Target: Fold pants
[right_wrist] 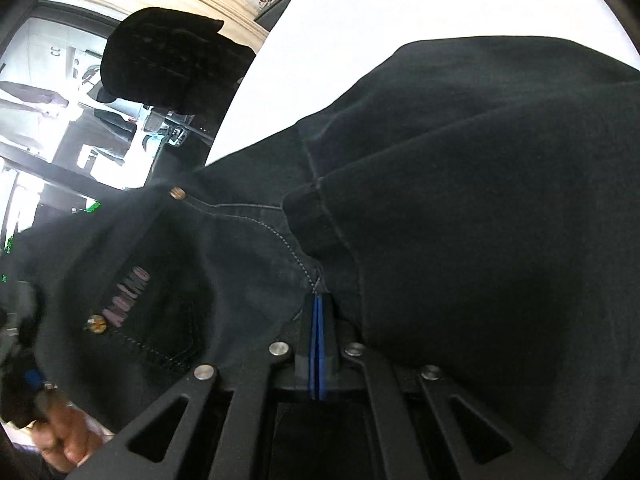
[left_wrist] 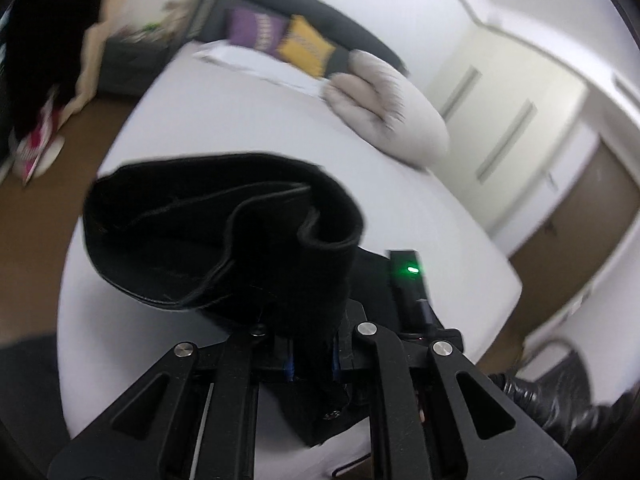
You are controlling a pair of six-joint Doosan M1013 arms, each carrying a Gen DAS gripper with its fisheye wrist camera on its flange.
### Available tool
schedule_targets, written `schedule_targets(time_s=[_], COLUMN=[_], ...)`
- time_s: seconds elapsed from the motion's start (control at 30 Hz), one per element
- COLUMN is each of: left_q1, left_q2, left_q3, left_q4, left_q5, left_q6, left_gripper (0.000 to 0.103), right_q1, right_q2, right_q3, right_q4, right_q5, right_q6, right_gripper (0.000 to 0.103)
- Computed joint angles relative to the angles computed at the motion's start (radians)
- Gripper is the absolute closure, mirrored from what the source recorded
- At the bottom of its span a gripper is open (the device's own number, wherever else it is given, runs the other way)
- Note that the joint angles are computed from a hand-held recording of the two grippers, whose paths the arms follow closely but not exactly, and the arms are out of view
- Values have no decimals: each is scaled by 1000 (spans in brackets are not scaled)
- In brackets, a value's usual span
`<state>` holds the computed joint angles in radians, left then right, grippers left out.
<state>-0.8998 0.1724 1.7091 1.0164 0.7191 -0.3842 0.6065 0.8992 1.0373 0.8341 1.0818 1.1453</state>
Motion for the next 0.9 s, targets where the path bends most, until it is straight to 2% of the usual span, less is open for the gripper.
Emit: schedule_targets(time_s=[0.1, 0.17, 0.2, 0.23, 0.3, 0.37, 0.47, 0.63, 0.7, 0.77, 0.83, 0.9], left_q1=[3, 2, 0, -1, -3, -3, -6, -10, -13, -17, -24, -33], left_q2=[59, 97, 117, 133, 169, 206, 263, 345, 365, 391, 417, 440], left_q3=[-88, -136, -163, -179, -224, -267, -328, -444, -471, -506, -547, -578], left_q4=[-86, -120, -141, -154, -210, -269, -350, -435, -452, -470, -464, -446], left_q5=[-8, -9, -4, -6, -8, -11, -5, 91, 128, 144, 164, 202], left_q6=[207, 298, 358, 395, 498, 594, 733, 899, 944, 975, 1011, 1037], left_gripper=[94, 94, 94, 94, 94, 94, 94, 95, 95, 95, 96, 96], right_q1=[-14, -33, -57, -75, -117, -146, -169, -173, -162, -159, -155, -143], right_q2=[3, -11, -31, -40, -44, -31, -20, -22, -35, -44, -53, -59], right_q3=[-11, 7, 37, 58, 81, 75, 67, 72, 65, 52, 42, 22], right_q4=[34, 102, 197, 275, 427, 494, 510, 521, 479, 446, 416, 316], right_q5=[35, 48, 36, 37, 73, 127, 167, 192, 188, 210, 221, 195], right_q6=[-6, -35, -88, -129, -183, -187, -149, -165, -156, -177, -203, -199], right_gripper=[103, 96, 82, 58, 29, 26, 21, 18, 13, 13, 4, 3])
